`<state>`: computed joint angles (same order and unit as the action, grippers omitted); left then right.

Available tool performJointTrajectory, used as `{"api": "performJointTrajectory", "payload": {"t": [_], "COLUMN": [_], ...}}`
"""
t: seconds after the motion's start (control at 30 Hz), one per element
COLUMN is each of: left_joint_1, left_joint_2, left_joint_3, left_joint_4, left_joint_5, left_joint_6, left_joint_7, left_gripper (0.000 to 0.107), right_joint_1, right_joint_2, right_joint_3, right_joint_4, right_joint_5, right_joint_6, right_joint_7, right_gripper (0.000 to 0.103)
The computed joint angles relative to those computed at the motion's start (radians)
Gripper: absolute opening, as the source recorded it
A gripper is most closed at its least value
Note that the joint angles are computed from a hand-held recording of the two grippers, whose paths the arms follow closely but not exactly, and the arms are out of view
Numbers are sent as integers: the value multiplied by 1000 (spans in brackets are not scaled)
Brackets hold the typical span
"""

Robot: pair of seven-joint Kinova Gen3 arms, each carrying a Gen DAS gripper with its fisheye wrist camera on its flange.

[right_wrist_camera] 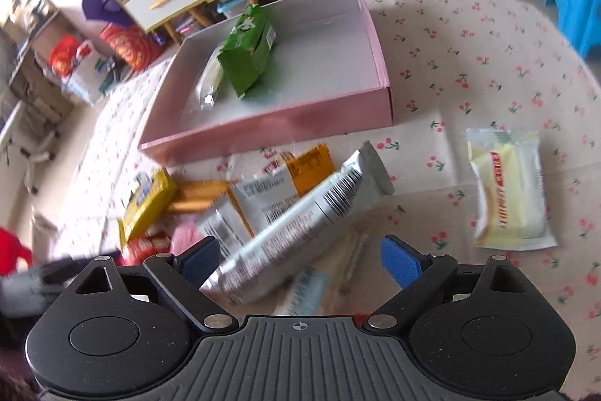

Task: Organize snacks
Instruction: 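Grasp the red candy wrapper with left tool while right tool grasps white bar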

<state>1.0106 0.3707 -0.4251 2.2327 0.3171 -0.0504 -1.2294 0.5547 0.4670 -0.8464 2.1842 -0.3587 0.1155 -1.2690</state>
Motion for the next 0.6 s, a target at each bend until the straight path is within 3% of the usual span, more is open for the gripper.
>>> {"api": "performJointTrajectory", "payload": {"t": [0.17, 0.33, 0.47, 0.6], "left_joint_1": [-84, -162, -230, -249], "left_joint_2": [-10, -19, -31, -35], "left_joint_3": [76, 142, 209, 228], "left_joint_4": [1, 9, 26, 34], "left_joint_5": [-27, -44, -60, -58], "left_joint_6": [6, 9, -6, -16], "left_joint_7": [11, 18, 18, 6], "left_gripper": [64, 52, 51, 50], "right_joint_1": [-11, -83, -128, -107], "right_joint_2": [30, 21, 12, 22], "right_joint_3": [-7, 43, 87, 70], "right_joint_4": [-13, -14, -19, -19], "right_joint_5": [1, 38, 68, 96], "right_joint_6": [-20, -48, -46, -47], "right_joint_7": [-39, -99, -156, -181], "right_gripper": [92, 81, 66, 61]}}
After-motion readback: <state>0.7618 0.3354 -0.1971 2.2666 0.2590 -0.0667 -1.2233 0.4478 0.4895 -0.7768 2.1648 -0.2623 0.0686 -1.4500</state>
